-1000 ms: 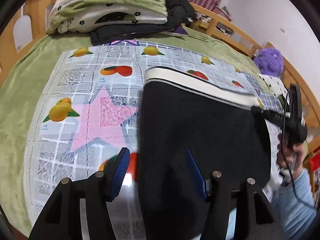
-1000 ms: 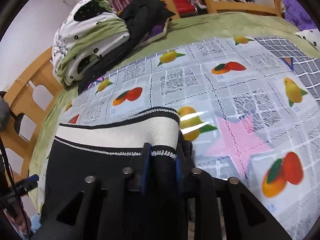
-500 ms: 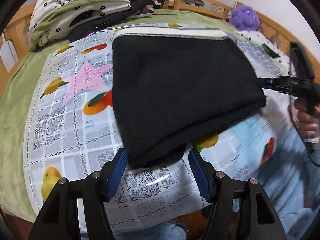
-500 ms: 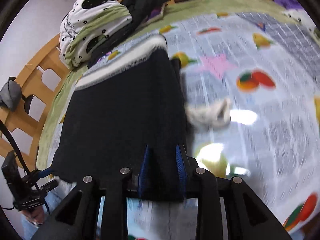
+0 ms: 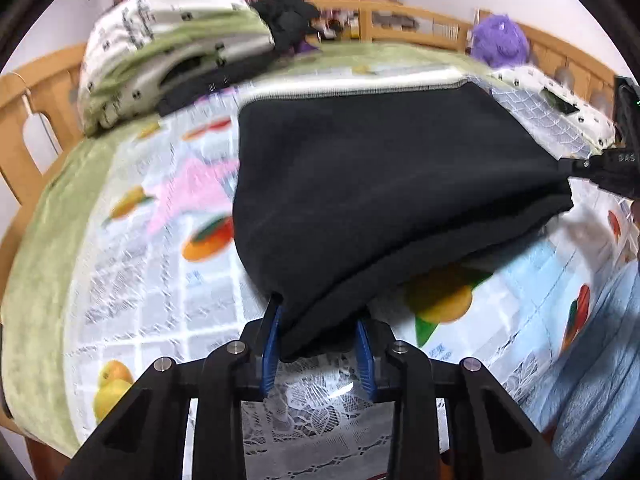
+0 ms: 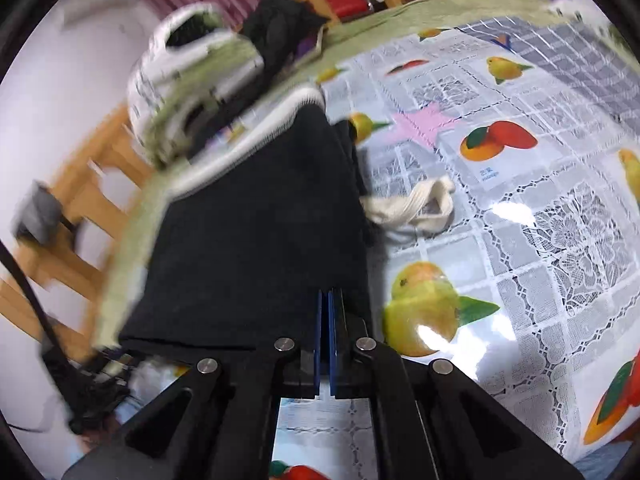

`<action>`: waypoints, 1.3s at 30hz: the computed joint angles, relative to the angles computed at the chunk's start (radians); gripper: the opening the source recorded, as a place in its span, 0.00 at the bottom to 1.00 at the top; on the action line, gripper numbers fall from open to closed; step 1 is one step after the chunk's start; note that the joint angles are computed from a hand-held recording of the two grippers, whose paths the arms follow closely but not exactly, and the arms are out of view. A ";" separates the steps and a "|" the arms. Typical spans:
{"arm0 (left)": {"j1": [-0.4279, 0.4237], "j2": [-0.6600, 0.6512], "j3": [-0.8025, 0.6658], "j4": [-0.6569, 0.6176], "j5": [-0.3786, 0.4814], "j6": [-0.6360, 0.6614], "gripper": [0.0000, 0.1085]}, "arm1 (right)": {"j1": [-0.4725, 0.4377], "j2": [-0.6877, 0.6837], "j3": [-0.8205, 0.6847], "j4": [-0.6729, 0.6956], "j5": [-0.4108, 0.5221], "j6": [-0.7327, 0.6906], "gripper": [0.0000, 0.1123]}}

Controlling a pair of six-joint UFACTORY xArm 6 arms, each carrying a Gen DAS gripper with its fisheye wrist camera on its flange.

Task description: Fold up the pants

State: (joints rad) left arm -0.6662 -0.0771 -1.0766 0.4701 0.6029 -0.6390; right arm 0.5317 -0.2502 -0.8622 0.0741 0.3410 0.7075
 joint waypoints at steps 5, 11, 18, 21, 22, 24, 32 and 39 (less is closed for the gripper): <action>0.002 0.016 -0.023 -0.106 0.074 0.017 0.47 | 0.019 0.090 -0.052 -0.030 0.099 -0.026 0.02; 0.058 -0.151 0.084 -0.296 0.037 0.059 0.48 | 0.037 0.043 -0.110 -0.207 0.208 0.027 0.07; 0.071 -0.086 -0.027 -0.321 -0.039 0.033 0.48 | 0.068 0.082 -0.190 -0.481 0.135 0.140 0.07; 0.053 -0.003 -0.094 -0.291 -0.014 0.006 0.48 | 0.078 0.141 -0.219 -0.548 0.159 0.194 0.07; 0.051 0.022 -0.103 -0.305 0.002 0.020 0.48 | 0.082 0.172 -0.237 -0.526 0.201 0.173 0.07; 0.045 0.063 -0.106 -0.316 0.052 0.019 0.52 | 0.090 0.202 -0.217 -0.477 0.216 0.168 0.08; 0.100 0.083 -0.178 -0.465 0.056 0.109 0.57 | 0.054 0.172 -0.234 -0.368 0.159 0.004 0.20; 0.115 0.320 -0.535 -0.341 0.151 0.148 0.57 | -0.085 0.421 -0.549 -0.400 0.097 0.014 0.45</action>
State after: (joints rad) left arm -0.5512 0.2432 -1.6118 0.1288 0.7542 -0.4905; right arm 0.4464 0.1707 -1.4109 -0.3256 0.4383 0.7213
